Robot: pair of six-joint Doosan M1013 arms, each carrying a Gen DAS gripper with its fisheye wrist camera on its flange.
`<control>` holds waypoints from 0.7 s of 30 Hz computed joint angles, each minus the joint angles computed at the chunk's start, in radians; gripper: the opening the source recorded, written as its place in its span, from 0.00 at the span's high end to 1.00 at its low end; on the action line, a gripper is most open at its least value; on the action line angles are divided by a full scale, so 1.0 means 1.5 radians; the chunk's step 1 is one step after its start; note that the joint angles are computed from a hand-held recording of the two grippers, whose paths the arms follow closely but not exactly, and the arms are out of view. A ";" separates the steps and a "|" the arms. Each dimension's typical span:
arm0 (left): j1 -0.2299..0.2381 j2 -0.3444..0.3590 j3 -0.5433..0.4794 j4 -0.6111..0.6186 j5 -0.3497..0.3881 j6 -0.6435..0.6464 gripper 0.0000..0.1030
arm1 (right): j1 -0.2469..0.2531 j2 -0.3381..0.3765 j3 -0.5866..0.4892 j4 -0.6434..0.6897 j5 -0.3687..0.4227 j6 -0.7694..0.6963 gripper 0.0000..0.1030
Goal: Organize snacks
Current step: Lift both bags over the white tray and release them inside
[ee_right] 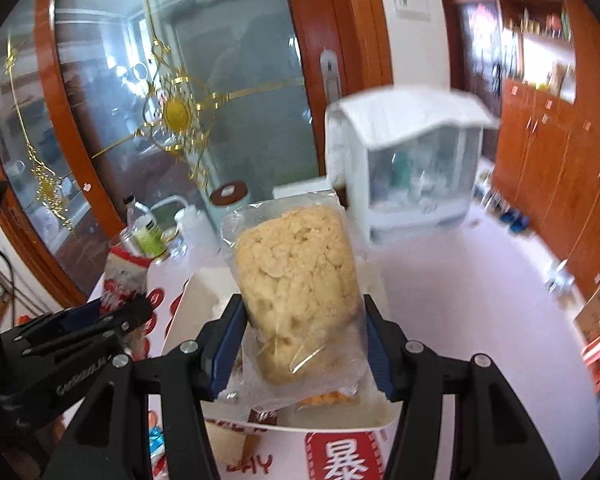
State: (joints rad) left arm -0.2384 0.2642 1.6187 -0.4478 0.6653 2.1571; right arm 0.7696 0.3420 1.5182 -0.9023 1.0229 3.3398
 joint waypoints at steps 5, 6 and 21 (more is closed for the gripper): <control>-0.007 0.024 -0.010 0.019 0.009 -0.016 0.56 | -0.031 -0.013 0.045 0.060 -0.127 -0.004 0.46; -0.008 0.029 -0.012 0.020 0.012 -0.016 0.56 | -0.036 -0.013 0.049 0.070 -0.145 -0.011 0.46; -0.027 0.068 -0.014 0.127 -0.005 -0.087 0.11 | -0.060 0.051 -0.004 0.186 -0.076 -0.129 0.45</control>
